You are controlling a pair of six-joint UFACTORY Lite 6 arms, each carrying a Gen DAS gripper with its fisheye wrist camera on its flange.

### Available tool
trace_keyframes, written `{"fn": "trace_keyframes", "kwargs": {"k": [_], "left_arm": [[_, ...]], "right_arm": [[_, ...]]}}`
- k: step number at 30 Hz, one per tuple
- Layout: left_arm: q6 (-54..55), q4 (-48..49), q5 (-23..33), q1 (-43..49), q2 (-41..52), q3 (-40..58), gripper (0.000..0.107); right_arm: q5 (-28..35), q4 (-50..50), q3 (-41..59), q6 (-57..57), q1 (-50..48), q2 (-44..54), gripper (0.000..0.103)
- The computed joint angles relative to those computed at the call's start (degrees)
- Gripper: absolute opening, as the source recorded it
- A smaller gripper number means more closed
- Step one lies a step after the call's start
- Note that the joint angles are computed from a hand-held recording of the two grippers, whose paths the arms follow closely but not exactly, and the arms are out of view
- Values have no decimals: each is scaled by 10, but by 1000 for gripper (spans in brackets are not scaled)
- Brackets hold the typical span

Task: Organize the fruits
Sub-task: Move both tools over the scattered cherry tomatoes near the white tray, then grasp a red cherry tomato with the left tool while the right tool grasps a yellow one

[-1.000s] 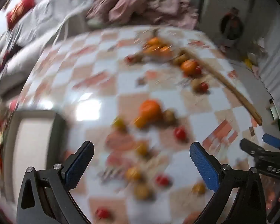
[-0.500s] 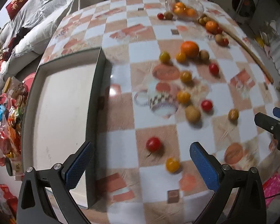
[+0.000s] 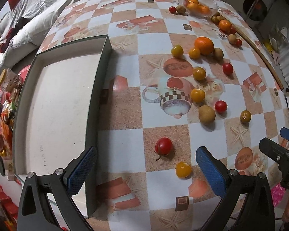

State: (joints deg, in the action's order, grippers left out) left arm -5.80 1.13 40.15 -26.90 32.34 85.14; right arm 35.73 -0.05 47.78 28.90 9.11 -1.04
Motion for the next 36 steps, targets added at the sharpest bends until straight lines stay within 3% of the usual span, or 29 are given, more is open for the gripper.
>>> {"fn": "trace_keyframes", "kwargs": {"k": [36], "left_arm": [[-30,11,5,-12,63,46,103]], "right_arm": [[-16,10,26,-27,-6,49,103]]}}
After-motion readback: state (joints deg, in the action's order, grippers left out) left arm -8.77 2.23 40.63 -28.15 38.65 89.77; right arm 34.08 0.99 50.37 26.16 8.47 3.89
